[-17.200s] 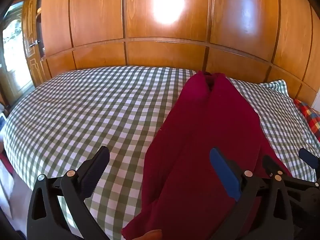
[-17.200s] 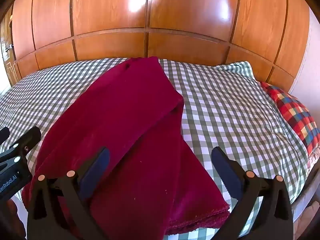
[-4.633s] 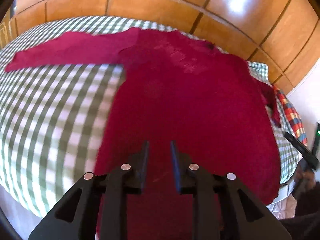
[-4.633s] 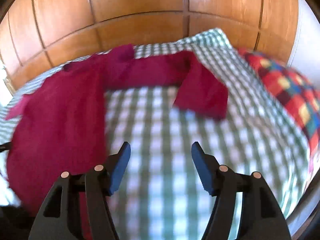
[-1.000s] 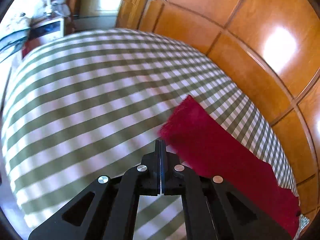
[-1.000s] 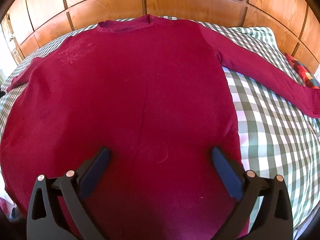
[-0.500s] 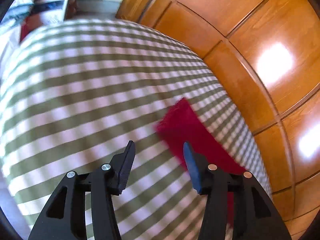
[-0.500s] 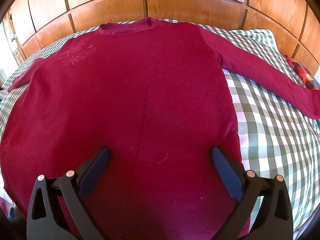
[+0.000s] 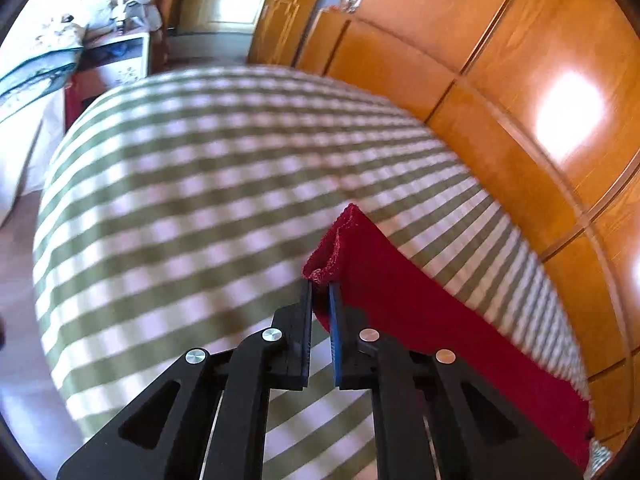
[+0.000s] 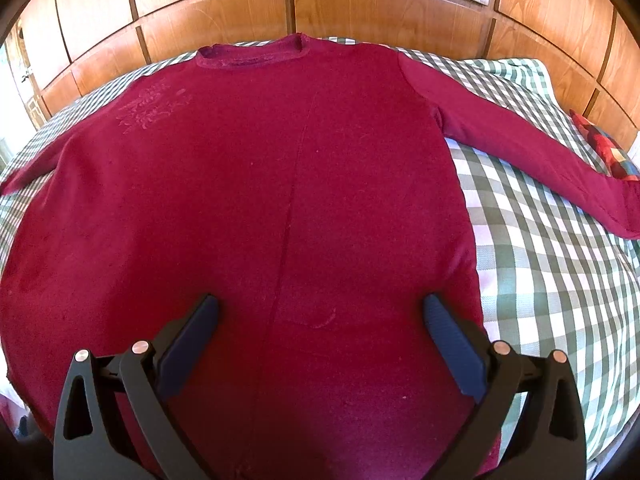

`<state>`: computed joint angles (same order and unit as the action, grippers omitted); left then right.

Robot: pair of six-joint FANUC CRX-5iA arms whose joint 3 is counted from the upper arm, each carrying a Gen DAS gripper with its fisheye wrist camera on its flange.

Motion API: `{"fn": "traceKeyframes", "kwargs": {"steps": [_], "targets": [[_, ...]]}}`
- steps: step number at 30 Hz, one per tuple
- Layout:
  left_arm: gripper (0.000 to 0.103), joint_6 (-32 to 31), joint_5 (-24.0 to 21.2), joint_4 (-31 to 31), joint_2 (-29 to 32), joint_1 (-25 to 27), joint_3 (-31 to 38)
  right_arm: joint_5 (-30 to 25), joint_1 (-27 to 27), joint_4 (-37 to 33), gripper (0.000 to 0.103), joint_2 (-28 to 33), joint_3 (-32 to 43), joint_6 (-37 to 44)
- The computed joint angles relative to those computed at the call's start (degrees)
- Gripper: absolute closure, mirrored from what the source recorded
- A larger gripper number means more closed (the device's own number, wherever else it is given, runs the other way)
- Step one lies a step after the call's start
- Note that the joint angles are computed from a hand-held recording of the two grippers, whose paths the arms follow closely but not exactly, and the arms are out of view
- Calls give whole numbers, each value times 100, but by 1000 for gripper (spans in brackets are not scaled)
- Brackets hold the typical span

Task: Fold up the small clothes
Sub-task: 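Grasp the sleeve cuff with the right tool and fold it across the body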

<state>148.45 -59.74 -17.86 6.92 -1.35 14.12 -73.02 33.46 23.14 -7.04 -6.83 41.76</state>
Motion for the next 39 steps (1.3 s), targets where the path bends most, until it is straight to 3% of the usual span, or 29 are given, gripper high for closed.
{"fn": "traceKeyframes", "kwargs": {"steps": [3,8,11,15,18,24,26,29,30,36,38,39], "targets": [[94,-93,-193,229,174,93,-36,34,0,2,2,-30,-29,12],[91,243,-746,-422,200,-369,515,110,-7,-37,2,-117,-80,27],[91,-200,-437,-572,76,-850,651,129,-97,-210,2,-137,4,178],[91,-1337,314,69,179,-1505,753,367,-470,-671,5,-428,118,73],[91,-2360,553,572,621,-2126,1120,622,-1019,-992,17,-800,38,-364],[91,-3843,404,1496,1664,-2999,2054,709,-2463,-1013,26,-1343,-328,-1264],[91,-4056,140,1588,1997,-3160,2406,732,-3026,-1093,31,-1306,-315,-1306],[91,-4185,-302,1603,2431,-3273,2857,953,-3895,-1484,47,-1130,-168,-1298],[89,-4112,-279,1442,2441,-3328,2827,1024,-4082,-1539,52,-1070,-120,-1317],[89,-4011,-88,1488,2423,-3317,2675,1363,-4852,-1340,54,-439,263,-1914],[89,-3982,-119,1547,2436,-3297,2699,1231,-4946,-1242,70,-220,468,-1820],[89,-3977,-160,1573,2466,-3282,2749,1182,-5003,-1344,92,-107,641,-1586]]}}
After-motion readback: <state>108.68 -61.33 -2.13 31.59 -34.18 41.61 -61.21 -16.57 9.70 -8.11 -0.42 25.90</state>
